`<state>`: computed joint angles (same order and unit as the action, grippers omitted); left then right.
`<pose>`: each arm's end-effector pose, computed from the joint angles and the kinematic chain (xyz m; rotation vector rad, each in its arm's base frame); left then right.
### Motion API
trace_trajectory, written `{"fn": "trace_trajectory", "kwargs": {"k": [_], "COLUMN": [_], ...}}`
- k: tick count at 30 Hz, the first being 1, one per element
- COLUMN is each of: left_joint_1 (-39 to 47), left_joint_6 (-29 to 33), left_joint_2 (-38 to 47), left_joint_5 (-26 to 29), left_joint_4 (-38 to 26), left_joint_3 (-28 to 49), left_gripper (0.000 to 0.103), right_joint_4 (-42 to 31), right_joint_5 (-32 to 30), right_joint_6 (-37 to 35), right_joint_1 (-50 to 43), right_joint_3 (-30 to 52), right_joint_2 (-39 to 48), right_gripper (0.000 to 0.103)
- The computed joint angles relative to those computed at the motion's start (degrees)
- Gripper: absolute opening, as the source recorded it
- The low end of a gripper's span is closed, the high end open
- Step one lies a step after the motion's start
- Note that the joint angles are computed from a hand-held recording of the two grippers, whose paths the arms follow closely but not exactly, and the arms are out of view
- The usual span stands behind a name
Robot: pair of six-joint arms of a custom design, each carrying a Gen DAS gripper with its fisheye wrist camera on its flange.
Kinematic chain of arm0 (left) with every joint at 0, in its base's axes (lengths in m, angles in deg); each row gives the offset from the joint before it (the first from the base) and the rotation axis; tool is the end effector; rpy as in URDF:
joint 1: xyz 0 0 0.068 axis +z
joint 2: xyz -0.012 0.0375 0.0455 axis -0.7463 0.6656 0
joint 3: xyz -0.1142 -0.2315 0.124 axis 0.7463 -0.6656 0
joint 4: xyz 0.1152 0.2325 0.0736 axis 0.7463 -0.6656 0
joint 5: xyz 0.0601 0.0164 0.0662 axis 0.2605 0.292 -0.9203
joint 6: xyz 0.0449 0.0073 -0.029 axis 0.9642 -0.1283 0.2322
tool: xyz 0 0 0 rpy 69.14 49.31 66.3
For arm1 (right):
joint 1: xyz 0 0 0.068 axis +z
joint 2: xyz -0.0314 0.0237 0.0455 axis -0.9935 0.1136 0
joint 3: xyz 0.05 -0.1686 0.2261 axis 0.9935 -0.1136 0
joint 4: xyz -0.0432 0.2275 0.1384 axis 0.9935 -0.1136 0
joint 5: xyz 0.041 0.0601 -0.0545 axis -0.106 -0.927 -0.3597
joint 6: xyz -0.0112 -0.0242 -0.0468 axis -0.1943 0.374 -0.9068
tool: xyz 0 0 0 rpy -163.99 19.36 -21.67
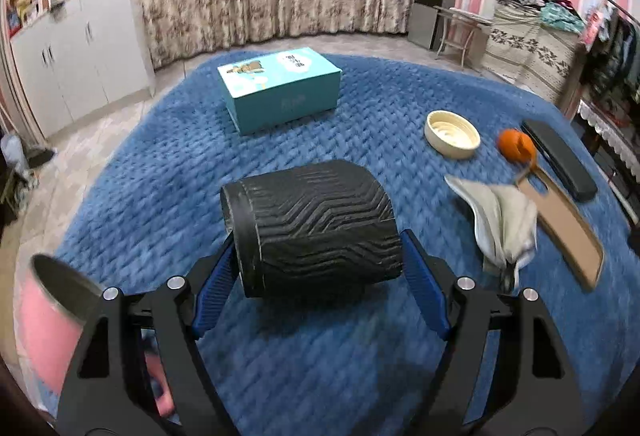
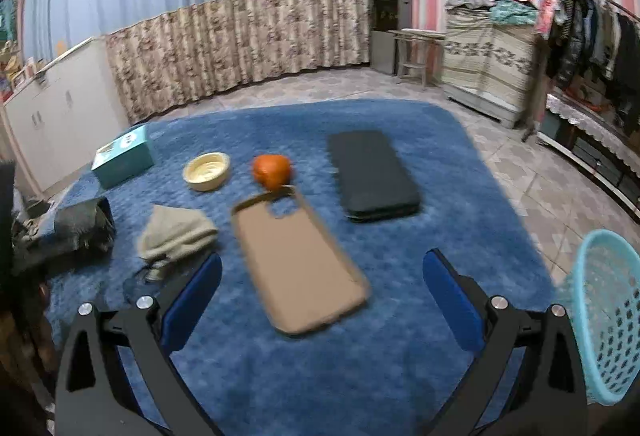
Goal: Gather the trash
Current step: 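Grasp the black ribbed cylinder with the left tool while the right tool grasps the beige cloth, then carry the black cylinder and beige cloth over the basket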
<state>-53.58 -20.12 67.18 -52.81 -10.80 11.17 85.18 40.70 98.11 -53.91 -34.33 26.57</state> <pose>0.3164 -0.0300 0.1488 0.1103 2.3330 -0.0645 0.2516 0.1240 0.1880 0.2052 2.2375 -0.0167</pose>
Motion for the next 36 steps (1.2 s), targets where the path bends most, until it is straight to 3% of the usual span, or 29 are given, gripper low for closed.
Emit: {"fn": "trace_trajectory", "kwargs": {"k": [3, 8, 15, 17, 18, 21, 25, 29, 36], "left_joint_1": [0.2, 2.9, 2.9, 3.1, 3.1, 2.4, 2.0, 1.2, -2.9], "left_joint_6": [2.3, 1.9, 1.3, 1.2, 1.2, 1.2, 1.3, 1.5, 0.2], "left_joint_2": [-2.2, 0.2, 1.7, 2.0, 2.1, 2.3, 2.6, 2.0, -1.6], "left_joint_5": [-1.3, 2.2, 2.2, 2.4, 2.4, 1.1, 0.5, -0.2, -0.9], "left_joint_4": [3.7, 6.3, 5.7, 5.3, 5.4, 5.4, 5.4, 5.0, 2.2], "left_joint_3": [-3.8, -4.4, -3.4, -3.1, -3.2, -3.2, -3.1, -3.0, -2.0], "left_gripper": [0.076, 0.076, 0.075, 0.075, 0.075, 0.075, 0.075, 0.075, 0.074], "right_joint_4": [0.9, 0.9, 1.6, 3.4, 5.0, 8.2, 12.4, 13.4, 0.6], "right_joint_5": [-1.3, -4.0, -13.0, -16.9, -19.8, -21.3, -18.6, -13.1, -2.3], "right_joint_6": [-0.3, -1.8, -1.8, -1.7, -1.5, -1.7, -1.2, -0.9, -2.6], "right_joint_1": [1.8, 2.8, 1.0, -0.1, -0.8, -0.7, -0.5, -1.3, -5.3], "right_joint_3": [3.7, 10.1, 16.8, 17.0, 16.6, 14.9, 10.0, 1.0, -9.9], "right_joint_2": [5.4, 13.6, 22.8, 24.4, 24.9, 24.4, 19.1, 5.9, -22.4], "right_gripper": [0.098, 0.091, 0.064, 0.051, 0.039, 0.015, 0.006, 0.006, 0.006]}}
